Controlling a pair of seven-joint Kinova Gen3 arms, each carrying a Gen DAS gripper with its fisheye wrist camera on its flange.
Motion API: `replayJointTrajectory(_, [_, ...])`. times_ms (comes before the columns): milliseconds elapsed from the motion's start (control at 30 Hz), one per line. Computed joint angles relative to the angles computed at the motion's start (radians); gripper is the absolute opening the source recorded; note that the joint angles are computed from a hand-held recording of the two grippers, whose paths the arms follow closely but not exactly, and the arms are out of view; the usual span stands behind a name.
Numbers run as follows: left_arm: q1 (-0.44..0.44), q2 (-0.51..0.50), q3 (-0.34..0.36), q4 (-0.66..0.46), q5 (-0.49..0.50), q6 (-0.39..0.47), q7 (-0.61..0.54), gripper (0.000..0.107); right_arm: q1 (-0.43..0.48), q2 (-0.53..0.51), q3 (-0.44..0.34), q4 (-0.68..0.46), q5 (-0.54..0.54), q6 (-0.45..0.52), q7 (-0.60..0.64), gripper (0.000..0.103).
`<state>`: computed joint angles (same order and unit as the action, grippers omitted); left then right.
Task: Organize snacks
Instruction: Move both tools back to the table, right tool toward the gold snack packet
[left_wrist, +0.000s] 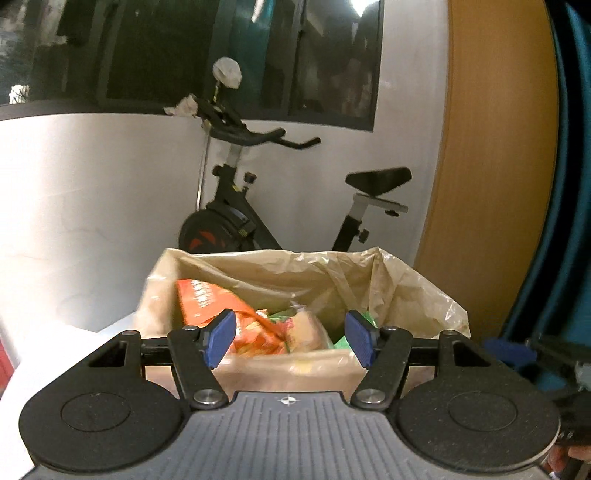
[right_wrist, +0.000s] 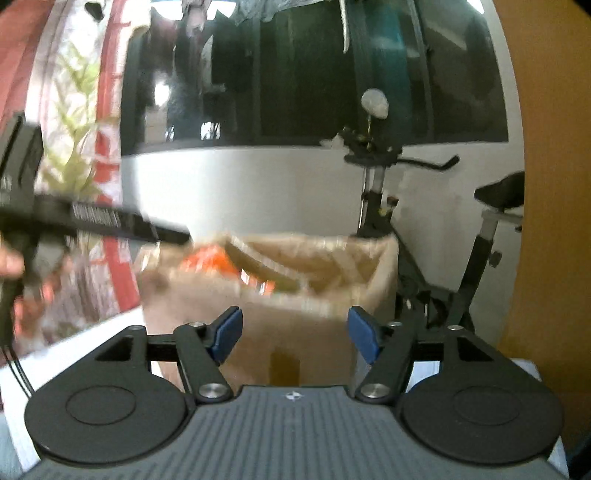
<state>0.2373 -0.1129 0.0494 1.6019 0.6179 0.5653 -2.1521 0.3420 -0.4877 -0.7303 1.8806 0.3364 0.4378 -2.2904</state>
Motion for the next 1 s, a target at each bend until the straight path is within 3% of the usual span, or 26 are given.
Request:
replayJointTrajectory(100, [0.006, -0.045, -0.023, 0.066, 0.015, -0.025, -0.023, 0.068, -0.089, 0.005, 0.042, 0.031, -0.03, 0.06, 0.029, 0.066])
replayJointTrajectory(267, [0.013, -0.068, -0.072, 0.131, 0.055, 0.014, -0.05, 0.068, -0.199, 0.051, 0.052, 0.073, -0.023, 0.17, 0.056, 0.066])
replayJointTrajectory(433, [-0.013, -0.072, -0.069, 0.177, 0.019, 0.028, -0.024, 0.068, -0.312, 0.157, 0.02, 0.073, 0.057, 0.303, 0.1, 0.078])
replayJointTrajectory(600, [-0.03, -0.077, -0.081, 0.22, 0.017, 0.041, -0.026, 0.068, -0.422, 0.217, 0.088, 0.071, 0.054, 0.325, 0.143, 0.083])
replayJointTrajectory(800, [-0.044, -0.076, -0.093, 0.255, 0.028, 0.064, -0.039, 0.067, -0.474, 0.265, 0.148, 0.054, 0.058, 0.35, 0.078, 0.095])
replayJointTrajectory(867, [-0.045, -0.08, -0.106, 0.273, 0.051, 0.075, -0.058, 0.067, -0.498, 0.268, 0.206, 0.056, 0.01, 0.342, 0.04, 0.094])
replayJointTrajectory(1000, [-0.047, -0.094, -0.115, 0.312, 0.082, 0.071, -0.112, 0.067, -0.523, 0.258, 0.198, 0.068, 0.061, 0.355, -0.045, 0.087])
